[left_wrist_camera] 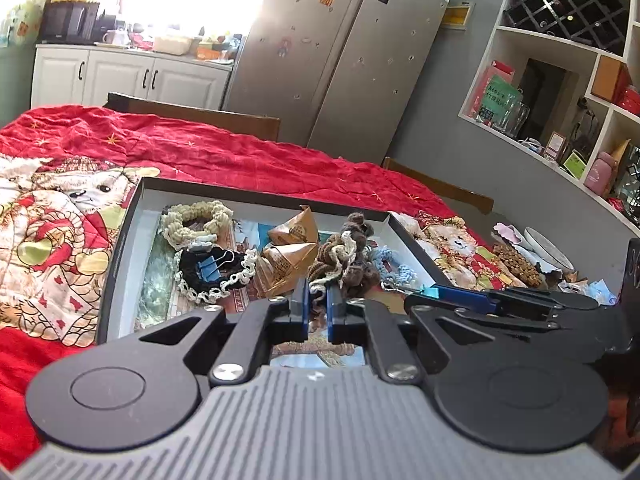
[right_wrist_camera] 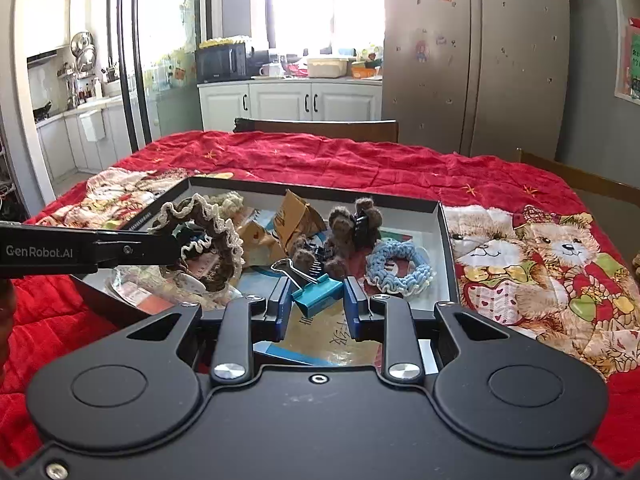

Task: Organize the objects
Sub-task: 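Carry the binder clip over the box with the right tool while the left tool carries the scrunchie, then lower the binder clip into the box with the right tool while the left tool lowers the scrunchie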

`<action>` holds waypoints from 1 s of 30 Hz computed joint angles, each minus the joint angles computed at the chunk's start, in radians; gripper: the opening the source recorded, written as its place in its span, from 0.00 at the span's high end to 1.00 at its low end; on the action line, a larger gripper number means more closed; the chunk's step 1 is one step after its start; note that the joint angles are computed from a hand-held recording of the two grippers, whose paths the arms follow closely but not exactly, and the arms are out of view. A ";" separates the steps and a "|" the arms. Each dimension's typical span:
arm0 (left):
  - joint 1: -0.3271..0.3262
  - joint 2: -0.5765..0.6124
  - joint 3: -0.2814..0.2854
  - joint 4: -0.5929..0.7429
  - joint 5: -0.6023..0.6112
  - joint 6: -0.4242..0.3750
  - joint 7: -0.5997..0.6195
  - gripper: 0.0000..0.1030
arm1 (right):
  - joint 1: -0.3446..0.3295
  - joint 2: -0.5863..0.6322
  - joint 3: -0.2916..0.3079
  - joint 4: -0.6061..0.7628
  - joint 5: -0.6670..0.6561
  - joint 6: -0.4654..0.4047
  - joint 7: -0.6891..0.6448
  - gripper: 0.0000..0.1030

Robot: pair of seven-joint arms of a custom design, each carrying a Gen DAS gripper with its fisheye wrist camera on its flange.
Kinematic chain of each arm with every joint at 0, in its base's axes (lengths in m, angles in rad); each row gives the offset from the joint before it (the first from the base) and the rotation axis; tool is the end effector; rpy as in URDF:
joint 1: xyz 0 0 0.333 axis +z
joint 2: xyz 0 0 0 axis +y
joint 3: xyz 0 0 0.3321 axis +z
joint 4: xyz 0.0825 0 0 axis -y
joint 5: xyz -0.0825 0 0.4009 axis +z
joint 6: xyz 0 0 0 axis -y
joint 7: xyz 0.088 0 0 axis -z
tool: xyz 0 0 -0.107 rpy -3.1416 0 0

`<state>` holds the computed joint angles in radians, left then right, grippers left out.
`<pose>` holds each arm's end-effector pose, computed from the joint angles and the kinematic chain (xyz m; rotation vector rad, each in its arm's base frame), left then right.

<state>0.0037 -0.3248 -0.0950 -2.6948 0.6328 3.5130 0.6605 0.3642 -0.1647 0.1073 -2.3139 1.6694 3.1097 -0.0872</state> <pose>0.4201 -0.1120 0.4608 -1.7460 1.6156 -1.2955 0.4786 0.1512 0.4581 -1.8942 1.1424 -0.6085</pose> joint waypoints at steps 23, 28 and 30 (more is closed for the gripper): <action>-0.216 0.069 0.253 0.080 0.202 -0.162 -0.173 0.88 | 0.021 0.086 -0.019 -0.006 -0.389 0.013 0.351 0.74; -0.354 0.062 0.377 0.081 0.166 -0.207 -0.121 0.86 | 0.022 0.092 -0.022 -0.008 -0.447 0.008 0.404 0.74; -0.376 0.060 0.394 0.080 0.141 -0.217 -0.098 0.75 | 0.020 0.094 -0.022 -0.009 -0.473 0.004 0.430 0.74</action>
